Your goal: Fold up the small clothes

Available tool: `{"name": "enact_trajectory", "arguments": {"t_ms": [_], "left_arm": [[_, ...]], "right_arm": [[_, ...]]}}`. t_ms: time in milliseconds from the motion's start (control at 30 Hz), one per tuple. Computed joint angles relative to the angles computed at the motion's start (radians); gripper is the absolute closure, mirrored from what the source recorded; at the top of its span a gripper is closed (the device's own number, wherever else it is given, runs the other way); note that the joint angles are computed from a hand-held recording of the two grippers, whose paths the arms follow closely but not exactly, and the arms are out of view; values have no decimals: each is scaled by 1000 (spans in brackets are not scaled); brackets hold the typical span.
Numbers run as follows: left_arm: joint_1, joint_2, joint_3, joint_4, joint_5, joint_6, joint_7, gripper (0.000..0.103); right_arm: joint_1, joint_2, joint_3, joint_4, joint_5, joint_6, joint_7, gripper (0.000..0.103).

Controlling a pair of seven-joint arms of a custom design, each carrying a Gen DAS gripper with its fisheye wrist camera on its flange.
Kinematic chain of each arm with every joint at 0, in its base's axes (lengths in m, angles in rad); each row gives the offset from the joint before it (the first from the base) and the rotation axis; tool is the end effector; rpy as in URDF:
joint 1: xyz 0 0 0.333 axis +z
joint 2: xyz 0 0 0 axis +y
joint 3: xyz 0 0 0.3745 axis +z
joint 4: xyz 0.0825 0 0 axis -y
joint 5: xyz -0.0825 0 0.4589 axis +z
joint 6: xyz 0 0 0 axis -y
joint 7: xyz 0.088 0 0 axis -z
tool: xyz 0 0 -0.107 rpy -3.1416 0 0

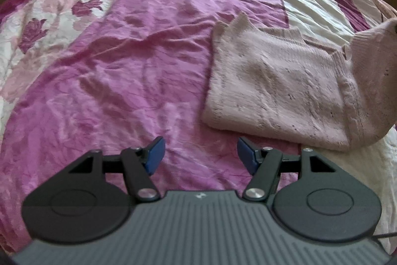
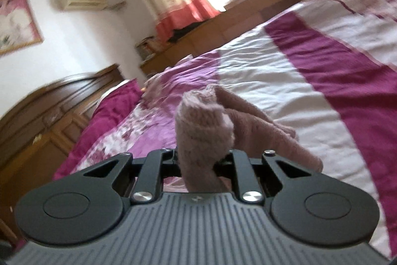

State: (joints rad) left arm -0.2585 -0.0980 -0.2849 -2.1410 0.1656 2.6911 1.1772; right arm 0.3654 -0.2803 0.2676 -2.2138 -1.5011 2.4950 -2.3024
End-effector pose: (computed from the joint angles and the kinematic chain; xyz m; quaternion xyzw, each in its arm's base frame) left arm 0.5314 -0.3331 0.5433 -0.5683 0.7570 -0.2768 0.1654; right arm 0.4458 0.3493 0.5749 -0.3427 0.7245 -0.3007 0.5170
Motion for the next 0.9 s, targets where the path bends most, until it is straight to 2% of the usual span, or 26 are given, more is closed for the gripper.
{"name": "enact_trajectory", "arguments": {"t_ms": [267,467,600,700,767,900], "left_arm": [[25,-30,16,-35,-36,17,-4,37],[42,-34,23,-49,-78,37,-1,37],[50,-34,25,-57,-87,60,20,37],[55,-26,27,-51,-92,73,30,37],[54,-17,31,-41,-108,87,48,37],[39,5,42,-16,-184,137,116,37]], "right_arm": [[70,221,-13,219,36,30,-253,85],[165,427,-48,406,227,6,-667,85],[202,516,-65,481,392,0,-867,84],[240,524,-98,482,391,-3,-889,71],[252,509,-118,462,412,49,-892,54],[272,447,-137,393,424,118,-854,45]]}}
